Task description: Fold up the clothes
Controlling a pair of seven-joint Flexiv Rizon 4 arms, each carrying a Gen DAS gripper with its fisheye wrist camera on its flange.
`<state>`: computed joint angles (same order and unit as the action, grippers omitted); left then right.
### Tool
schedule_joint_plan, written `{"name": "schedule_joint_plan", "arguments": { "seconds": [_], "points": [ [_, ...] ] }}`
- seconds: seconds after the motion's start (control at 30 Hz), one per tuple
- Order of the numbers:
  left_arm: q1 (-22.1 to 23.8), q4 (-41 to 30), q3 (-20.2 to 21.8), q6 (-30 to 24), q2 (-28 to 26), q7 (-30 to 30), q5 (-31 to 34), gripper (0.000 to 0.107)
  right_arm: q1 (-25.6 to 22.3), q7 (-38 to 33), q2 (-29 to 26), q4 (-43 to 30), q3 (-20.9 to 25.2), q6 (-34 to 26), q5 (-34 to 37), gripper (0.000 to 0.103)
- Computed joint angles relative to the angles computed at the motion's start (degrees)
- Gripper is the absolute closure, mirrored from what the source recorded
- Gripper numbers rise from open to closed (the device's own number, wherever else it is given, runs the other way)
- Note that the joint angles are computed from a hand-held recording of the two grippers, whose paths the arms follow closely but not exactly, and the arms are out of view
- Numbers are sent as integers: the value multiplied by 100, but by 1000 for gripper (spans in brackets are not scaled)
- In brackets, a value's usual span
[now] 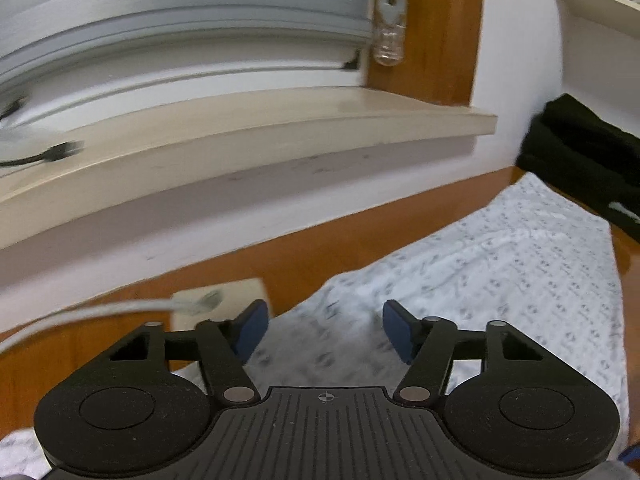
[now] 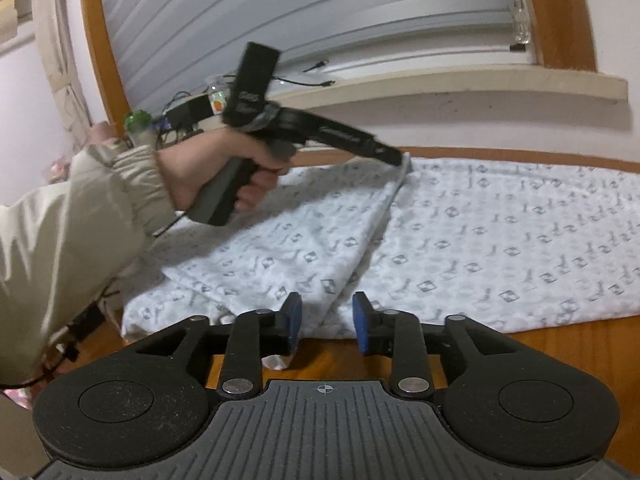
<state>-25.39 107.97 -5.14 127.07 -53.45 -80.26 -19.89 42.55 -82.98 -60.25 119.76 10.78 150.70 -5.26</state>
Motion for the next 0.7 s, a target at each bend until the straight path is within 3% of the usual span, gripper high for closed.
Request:
{"name": "schedule_joint_plan", "arguments": {
  "seconds": [0.07,0.23,0.3,0.33,0.57,0.7],
  "points": [
    [-11,-145,4,-95,-77,64,21,55,-47,53,-12,8,36,-12,-70,70],
    [206,-246,-146,-41,-240,-85,227,91,-92,127,-44,7,54,-62,-207,70],
    [304,-200,-209,199,-271,-215,400,97,-171,145,-61,26,78,-19,-386,96],
    [320,-172,-211,311,-272,-251,457,99,-191,132,-77,37,87,32,-455,101],
    [377,206,-217,1003,-6,-443,592,101,-120,-17,-52,102,102,407,-389,101],
    [416,253,-233,1084,140,-463,566,102,-56,-129,25,107,82,623,-264,101]
  ]
}}
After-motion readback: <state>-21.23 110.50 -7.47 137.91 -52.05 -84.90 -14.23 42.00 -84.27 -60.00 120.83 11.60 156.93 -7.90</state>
